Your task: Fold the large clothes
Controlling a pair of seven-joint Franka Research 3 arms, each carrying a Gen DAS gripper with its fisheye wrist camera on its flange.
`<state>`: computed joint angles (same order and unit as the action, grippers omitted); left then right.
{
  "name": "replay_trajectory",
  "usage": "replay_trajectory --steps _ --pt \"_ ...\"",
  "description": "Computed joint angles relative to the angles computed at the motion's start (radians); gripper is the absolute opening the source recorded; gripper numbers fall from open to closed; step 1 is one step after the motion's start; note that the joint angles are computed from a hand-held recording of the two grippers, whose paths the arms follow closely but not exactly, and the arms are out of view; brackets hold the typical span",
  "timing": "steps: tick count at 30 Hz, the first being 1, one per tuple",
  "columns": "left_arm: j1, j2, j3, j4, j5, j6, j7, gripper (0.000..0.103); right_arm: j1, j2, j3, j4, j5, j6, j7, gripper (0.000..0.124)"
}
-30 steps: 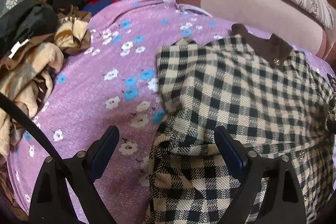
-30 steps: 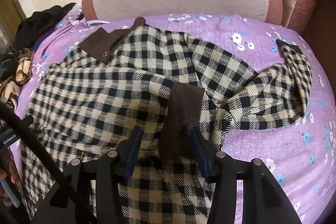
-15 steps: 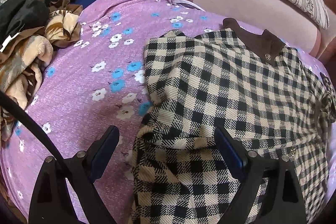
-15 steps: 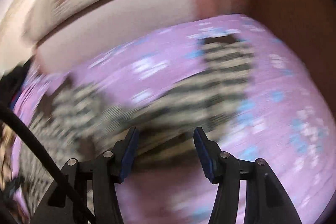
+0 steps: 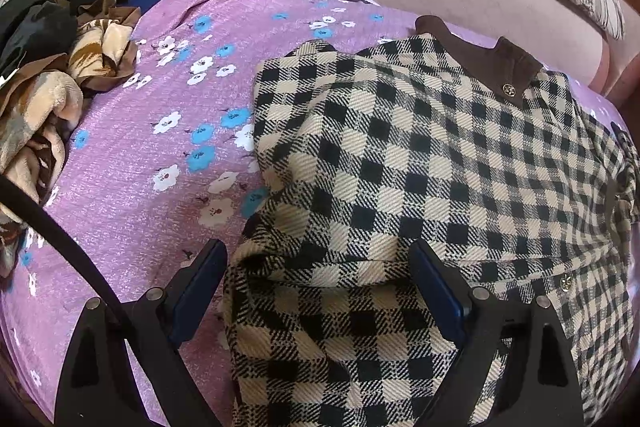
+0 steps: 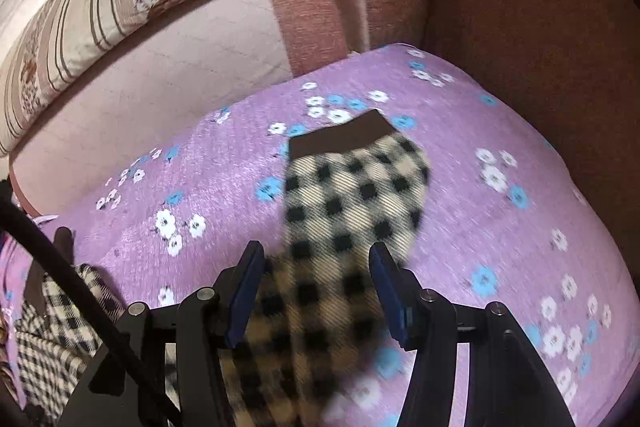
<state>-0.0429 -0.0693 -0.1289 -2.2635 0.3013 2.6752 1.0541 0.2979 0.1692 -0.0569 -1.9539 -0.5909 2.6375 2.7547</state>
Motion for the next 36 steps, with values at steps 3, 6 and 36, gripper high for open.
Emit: replay_trajectory --steps 3,6,36 --pt "0.001 0.000 0.001 -0.001 -0.004 0.002 0.006 0.091 0.012 0.062 -0.005 0.077 0.001 -0.044 -0.009 0.059" --pt "0.002 0.004 0.001 0.002 -0.005 -0.001 0.012 0.091 0.030 0.123 -0.024 0.160 -0.003 -0.099 -0.019 0.059" --pt "0.013 -0.078 0.024 -0.060 -0.087 0.070 -0.037 0.091 0.221 -0.312 -0.057 -0.120 0.758 0.399 -0.780 0.004"
